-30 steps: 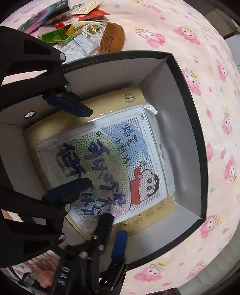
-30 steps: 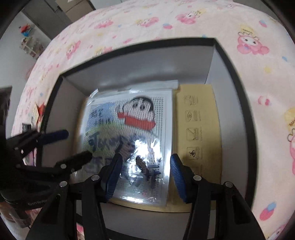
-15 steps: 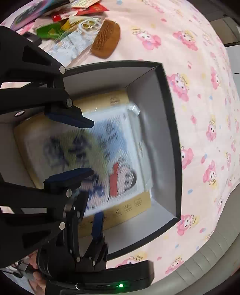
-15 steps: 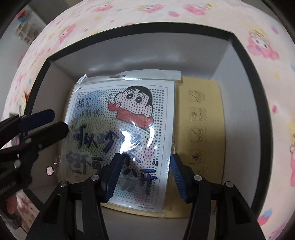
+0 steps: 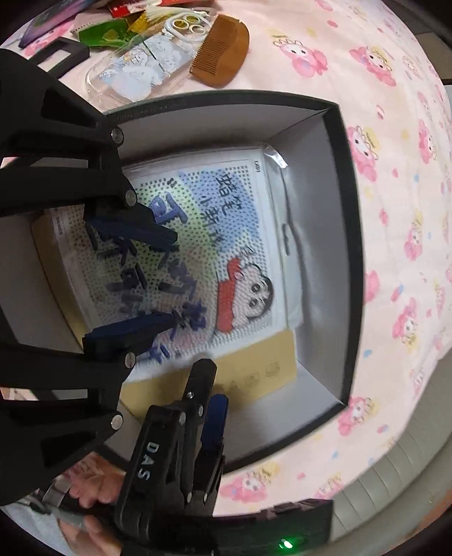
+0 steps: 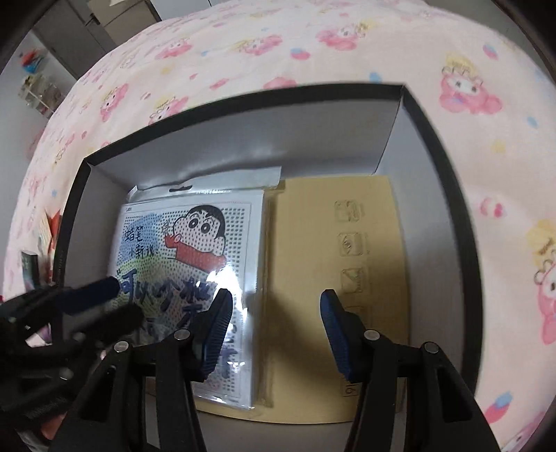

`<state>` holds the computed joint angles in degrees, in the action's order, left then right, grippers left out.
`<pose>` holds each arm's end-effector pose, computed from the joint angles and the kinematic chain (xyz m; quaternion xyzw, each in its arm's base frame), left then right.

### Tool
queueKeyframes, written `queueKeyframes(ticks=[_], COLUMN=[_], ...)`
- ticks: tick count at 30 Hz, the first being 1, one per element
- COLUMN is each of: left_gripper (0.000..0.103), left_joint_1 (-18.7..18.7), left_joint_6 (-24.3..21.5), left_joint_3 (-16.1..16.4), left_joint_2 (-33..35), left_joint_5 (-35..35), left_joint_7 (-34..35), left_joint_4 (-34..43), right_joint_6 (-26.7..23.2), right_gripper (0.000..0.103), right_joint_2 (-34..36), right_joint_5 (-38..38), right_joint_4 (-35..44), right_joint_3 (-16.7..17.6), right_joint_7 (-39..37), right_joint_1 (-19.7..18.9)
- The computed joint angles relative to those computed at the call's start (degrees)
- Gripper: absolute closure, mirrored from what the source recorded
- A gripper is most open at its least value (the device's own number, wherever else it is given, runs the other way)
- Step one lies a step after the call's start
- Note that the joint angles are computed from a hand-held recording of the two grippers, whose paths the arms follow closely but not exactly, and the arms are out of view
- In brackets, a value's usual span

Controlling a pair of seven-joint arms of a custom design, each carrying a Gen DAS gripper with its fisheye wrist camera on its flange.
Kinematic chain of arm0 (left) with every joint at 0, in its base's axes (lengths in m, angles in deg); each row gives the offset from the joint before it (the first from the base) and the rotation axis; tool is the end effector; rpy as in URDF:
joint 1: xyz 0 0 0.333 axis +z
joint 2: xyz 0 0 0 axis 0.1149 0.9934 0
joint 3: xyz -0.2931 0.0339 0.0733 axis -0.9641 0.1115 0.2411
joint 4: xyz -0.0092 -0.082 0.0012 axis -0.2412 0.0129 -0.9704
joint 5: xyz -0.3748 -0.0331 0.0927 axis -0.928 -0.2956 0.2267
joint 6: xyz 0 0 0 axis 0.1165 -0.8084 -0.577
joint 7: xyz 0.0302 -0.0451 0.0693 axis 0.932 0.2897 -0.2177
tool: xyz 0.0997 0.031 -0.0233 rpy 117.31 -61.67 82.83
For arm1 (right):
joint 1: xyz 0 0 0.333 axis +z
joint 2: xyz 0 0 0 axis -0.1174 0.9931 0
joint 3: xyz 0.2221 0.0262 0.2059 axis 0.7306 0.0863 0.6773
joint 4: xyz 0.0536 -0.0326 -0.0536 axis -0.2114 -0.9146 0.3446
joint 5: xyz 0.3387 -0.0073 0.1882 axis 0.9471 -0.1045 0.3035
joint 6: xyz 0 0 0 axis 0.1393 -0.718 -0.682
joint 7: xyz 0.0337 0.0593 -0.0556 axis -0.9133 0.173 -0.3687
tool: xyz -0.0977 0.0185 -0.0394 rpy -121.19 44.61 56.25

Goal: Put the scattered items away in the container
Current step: 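Lower the bead kit into the box beside the tan envelope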

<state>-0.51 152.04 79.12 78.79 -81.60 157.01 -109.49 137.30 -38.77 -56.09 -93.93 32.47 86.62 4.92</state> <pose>0.5133 -0.1461 0.3405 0.6746 -0.7139 0.1874 0.0034 0.5582 0.1601 0.3582 -0.7322 0.6676 -0.0087 0.1343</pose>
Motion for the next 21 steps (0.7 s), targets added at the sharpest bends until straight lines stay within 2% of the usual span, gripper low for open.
queueKeyframes(ticks=[3,4,7,10,15,17,20,21], left_gripper=[0.059,0.056,0.055,0.055,0.055,0.055,0.057,0.059], left_joint_1=[-0.82,-0.85,-0.86,-0.92,-0.58,-0.77,-1.18,-1.29], left_joint_6=[-1.75,-2.19,-3.02,-3.19,-2.47,-0.95,1.95,2.49], left_joint_3=[0.05,-0.09,-0.39,-0.41,-0.52,-0.54,-0.46,-0.36], left_joint_2=[0.10,0.10,0.31,0.42,-0.35,-0.82,-1.02,-0.71], left_joint_5=[6.72,6.40,4.19,3.71,-1.35,-1.48,1.58,3.30], left_joint_7=[-5.52,-5.07,-2.82,-2.31,1.59,1.57,-1.29,-3.18], left_joint_4=[0.29,0.28,0.16,0.21,-0.61,-1.36,-2.33,-2.23], right_joint_6=[-3.33,-4.31,-6.60,-6.13,-4.59,-1.47,2.91,3.30], right_gripper=[0.053,0.053,0.052,0.052,0.052,0.052,0.052,0.052], right_joint_2=[1.42,1.90,3.13,3.52,2.75,1.47,-0.42,-0.80], right_joint_5=[2.22,4.14,11.10,12.71,12.89,7.38,-8.62,-11.75], right_joint_4=[2.00,2.72,4.61,5.05,4.31,2.86,0.44,-0.18], right_joint_3=[0.75,1.11,2.07,2.19,1.73,0.55,-1.74,-2.03], right_joint_7=[-2.56,-3.98,-8.26,-10.22,-10.07,-5.67,5.54,7.42], right_joint_1=[-0.39,-0.70,-1.79,-1.62,-1.15,0.26,3.06,3.16])
